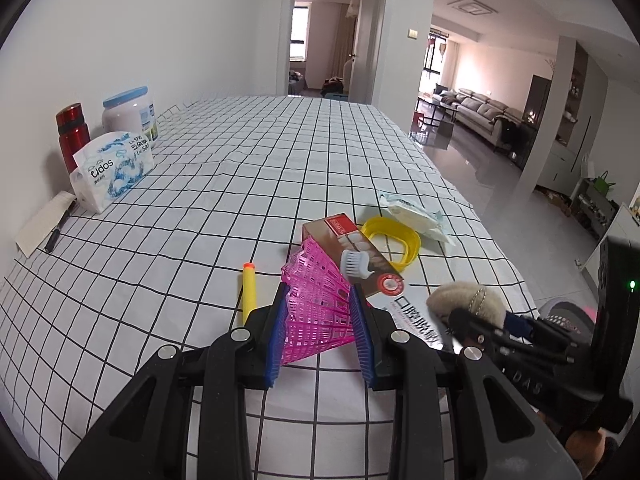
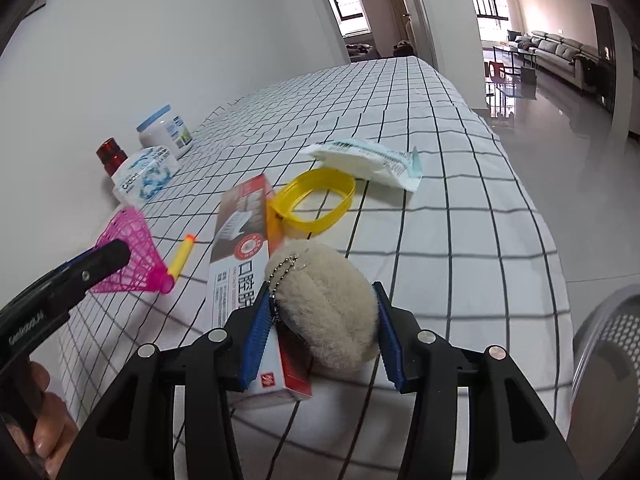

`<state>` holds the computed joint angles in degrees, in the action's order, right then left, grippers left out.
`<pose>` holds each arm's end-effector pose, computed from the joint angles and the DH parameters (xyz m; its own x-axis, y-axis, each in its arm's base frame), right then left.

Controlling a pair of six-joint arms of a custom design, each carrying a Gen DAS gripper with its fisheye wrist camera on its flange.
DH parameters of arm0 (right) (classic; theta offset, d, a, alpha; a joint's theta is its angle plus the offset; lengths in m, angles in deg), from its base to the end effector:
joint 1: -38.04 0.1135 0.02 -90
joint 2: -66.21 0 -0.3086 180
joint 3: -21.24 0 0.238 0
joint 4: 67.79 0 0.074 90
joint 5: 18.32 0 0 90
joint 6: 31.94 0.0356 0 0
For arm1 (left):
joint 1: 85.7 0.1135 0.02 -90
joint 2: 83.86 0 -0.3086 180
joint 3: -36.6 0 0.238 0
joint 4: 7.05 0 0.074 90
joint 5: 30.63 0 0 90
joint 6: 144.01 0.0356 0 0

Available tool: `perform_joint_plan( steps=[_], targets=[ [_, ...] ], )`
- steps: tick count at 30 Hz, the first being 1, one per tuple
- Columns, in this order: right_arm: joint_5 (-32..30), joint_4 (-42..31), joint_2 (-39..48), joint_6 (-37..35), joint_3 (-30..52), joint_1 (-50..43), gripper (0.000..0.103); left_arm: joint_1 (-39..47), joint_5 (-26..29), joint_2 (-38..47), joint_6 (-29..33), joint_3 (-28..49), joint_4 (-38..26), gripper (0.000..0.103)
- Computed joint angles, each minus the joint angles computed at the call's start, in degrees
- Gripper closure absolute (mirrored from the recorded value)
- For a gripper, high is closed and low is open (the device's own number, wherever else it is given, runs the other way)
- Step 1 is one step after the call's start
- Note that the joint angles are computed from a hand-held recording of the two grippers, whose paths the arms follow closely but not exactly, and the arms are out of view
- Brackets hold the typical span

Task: Collect trash
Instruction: 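Carry the shuttlecock and plush ball over the grey basket with both tools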

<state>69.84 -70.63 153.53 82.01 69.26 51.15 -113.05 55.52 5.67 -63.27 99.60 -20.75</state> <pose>0.2637 0.0626 0.1975 -0.6986 0.2539 -0.6689 0.0369 0.9465 0.3207 0.2800 -0.1421 0.2450 -0.6326 0.1465 -0.7605 0.3152 0.9457 -0.0801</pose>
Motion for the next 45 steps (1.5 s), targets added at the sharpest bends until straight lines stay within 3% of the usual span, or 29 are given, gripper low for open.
perform_joint_plan(
  steps=[16, 27, 36, 40, 45],
  targets=[
    [0.85, 2.51, -8.74, 4.33, -8.61, 3.65, 0.056, -3.84, -1.40, -5.24, -0.26, -2.71, -1.78, 0.073],
    [0.97, -3.77, -25.68, 4.40, -16.97, -4.85, 0.056, -14.66, -4.99, -4.17, -1.23, -1.15, -3.18, 0.073],
    [-6.68, -20.44, -44.06, -5.23, -20.58, -30.39, 0.056, -25.19, -4.42, 3.67, -1.35, 4.59, -3.53, 0.073],
    [-16.97, -27.07, -48.23, -14.90, -20.91, -49.44, 0.056, -28.77, -3.32, 7.71, -1.37, 7.76, -4.33, 0.073],
    [-29.66, -32.88, -46.95, -29.18, -20.49, -72.02, 0.056, -32.84, -2.53, 12.17, -1.09, 11.64, -4.93, 0.073]
  ],
)
